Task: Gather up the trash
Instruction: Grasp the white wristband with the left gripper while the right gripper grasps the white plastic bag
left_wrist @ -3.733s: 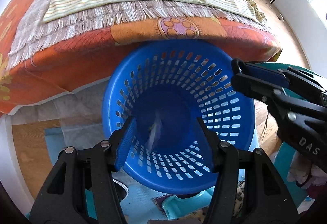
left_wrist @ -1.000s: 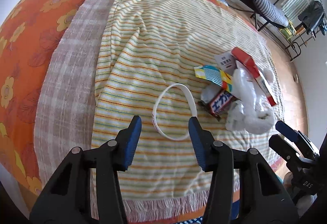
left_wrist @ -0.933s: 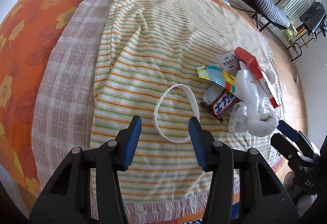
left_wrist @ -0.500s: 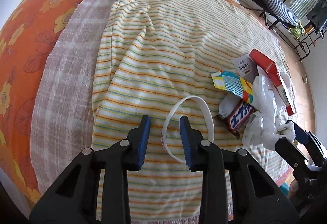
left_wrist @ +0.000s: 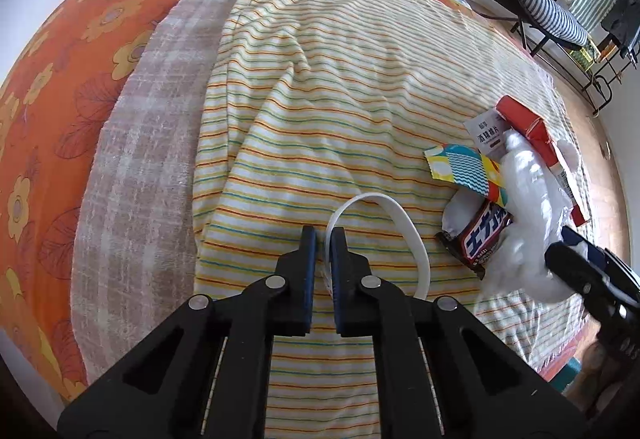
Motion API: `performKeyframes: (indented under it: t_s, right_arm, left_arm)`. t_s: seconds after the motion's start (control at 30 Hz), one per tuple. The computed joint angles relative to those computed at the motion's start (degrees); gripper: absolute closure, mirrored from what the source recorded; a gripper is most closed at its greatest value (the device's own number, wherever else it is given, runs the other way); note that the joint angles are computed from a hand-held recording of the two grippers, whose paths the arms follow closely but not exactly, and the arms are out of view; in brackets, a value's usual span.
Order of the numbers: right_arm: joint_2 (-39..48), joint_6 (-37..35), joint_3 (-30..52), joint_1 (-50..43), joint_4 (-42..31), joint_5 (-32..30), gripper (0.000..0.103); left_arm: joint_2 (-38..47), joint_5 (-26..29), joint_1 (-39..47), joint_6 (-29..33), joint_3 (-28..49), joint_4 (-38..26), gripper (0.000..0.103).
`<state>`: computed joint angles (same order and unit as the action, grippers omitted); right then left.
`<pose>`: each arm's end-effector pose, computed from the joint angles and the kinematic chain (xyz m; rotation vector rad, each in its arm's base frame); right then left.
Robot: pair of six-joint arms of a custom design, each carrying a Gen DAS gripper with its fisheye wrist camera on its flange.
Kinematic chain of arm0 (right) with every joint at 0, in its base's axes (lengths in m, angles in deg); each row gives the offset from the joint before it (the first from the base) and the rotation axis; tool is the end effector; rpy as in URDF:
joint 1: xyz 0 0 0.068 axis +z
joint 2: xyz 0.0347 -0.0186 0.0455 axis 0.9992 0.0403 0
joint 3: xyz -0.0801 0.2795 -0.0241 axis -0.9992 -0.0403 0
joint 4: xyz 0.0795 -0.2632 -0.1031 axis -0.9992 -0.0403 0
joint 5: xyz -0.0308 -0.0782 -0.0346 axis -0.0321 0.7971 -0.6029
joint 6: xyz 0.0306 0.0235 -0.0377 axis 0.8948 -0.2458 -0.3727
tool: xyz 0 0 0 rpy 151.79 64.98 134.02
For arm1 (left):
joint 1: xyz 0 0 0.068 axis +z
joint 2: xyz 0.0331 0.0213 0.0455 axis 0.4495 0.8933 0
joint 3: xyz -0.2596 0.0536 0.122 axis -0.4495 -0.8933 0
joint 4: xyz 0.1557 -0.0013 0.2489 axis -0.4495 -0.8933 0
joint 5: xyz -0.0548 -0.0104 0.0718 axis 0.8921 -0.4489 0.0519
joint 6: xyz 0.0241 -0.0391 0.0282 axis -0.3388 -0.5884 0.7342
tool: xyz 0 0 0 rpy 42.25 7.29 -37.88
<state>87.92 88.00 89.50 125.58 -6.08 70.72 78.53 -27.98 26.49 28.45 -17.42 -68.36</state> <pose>0.2506 0.1883 0.2072 0.3534 2.5827 0.3937 0.3564 -0.0104 0.1212 0.3849 2.7482 -0.3034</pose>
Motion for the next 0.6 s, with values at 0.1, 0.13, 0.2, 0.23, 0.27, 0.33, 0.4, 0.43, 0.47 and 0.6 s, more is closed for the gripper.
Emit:
performKeyframes:
  t_s: [0.1,0.13,0.2,0.23,0.27,0.33,0.4,0.43,0.47,0.6]
  right_arm:
    - [-1.7,0.4,-1.0,0.1,0.5,-1.0,0.075]
    - [-2.3,0.5,-1.2,0.5,0.4,-0.6,0.080]
    - [-2.9,0.7,-1.3,1.0,0.1,-0.1,0.094]
    - [-3.4,0.9,-1.5,1.3,0.1,0.1,0.096]
    - [-4.0,1.1,-1.7,1.6,0.1,0.5,0.096]
    - [-4.9,1.3,-1.9,2.2,0.0,1.6,0.096]
    - [-5.5,1.2,-1.8,2.8,-0.4,2.9,0.098]
    - [-5.8,1.1,-1.9,3.0,-0.4,3.3,0.098]
    - [-6.4,0.8,-2.3,3.1,0.1,3.2,0.098]
    - [-4.7,0.6,0.0,3.4,-4.2,2.6,0.085]
  left_arm:
    - [-0.6,0.7,1.1,0.6,-0.1,-0.4,0.099]
    - [-0.9,1.0,1.4,0.7,-0.1,-0.5,0.099]
    - [-1.4,1.5,2.3,0.9,-0.1,-0.6,0.099]
    - [-1.6,1.7,2.6,0.9,-0.1,-0.7,0.099]
    - [-1.9,2.0,3.0,1.1,-0.1,-0.9,0.099]
    - [-2.2,2.2,3.6,1.3,0.0,-1.5,0.099]
    - [-2.5,2.7,4.2,1.6,0.0,-1.9,0.100]
    - [-2.6,3.1,4.5,1.7,-0.1,-2.0,0.100]
    - [-2.7,3.2,4.7,1.7,-0.1,-2.1,0.100]
    - [-2.7,3.2,5.1,2.3,-0.2,-2.3,0.100]
